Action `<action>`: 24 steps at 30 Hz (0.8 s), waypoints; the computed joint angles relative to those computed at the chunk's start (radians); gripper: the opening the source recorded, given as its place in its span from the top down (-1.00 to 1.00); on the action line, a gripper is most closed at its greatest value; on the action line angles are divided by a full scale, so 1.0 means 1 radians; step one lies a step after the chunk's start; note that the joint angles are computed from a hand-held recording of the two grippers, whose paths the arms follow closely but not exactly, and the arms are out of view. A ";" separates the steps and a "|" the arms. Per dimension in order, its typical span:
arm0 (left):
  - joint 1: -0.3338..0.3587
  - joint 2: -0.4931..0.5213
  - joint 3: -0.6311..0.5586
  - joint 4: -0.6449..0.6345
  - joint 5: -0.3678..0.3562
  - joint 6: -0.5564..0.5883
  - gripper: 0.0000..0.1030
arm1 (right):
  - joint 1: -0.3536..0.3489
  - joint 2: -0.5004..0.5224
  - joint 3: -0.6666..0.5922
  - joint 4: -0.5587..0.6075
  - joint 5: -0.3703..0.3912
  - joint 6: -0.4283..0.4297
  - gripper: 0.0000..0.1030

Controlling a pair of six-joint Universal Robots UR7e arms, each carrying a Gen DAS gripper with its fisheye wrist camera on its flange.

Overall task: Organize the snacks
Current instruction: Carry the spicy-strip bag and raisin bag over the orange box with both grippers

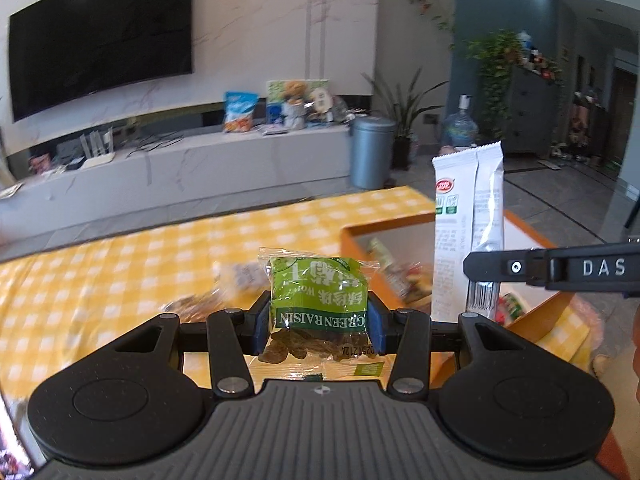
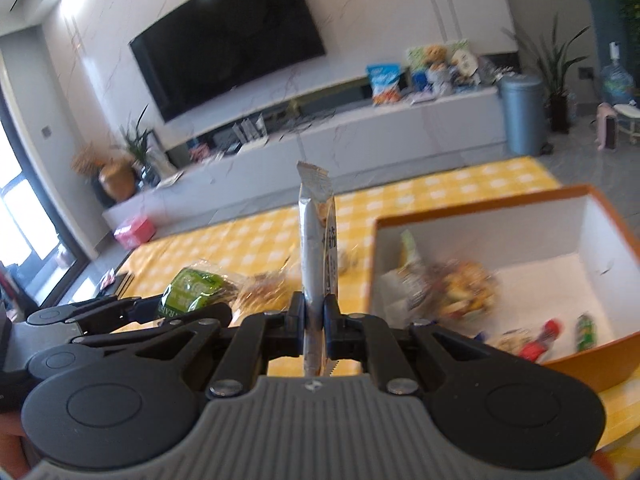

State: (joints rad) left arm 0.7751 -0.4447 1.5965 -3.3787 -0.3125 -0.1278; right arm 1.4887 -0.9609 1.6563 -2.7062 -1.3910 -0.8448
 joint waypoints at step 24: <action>0.165 0.206 -0.533 0.388 -0.448 0.179 -0.03 | -0.014 0.207 -0.328 -0.178 -0.356 -0.142 0.88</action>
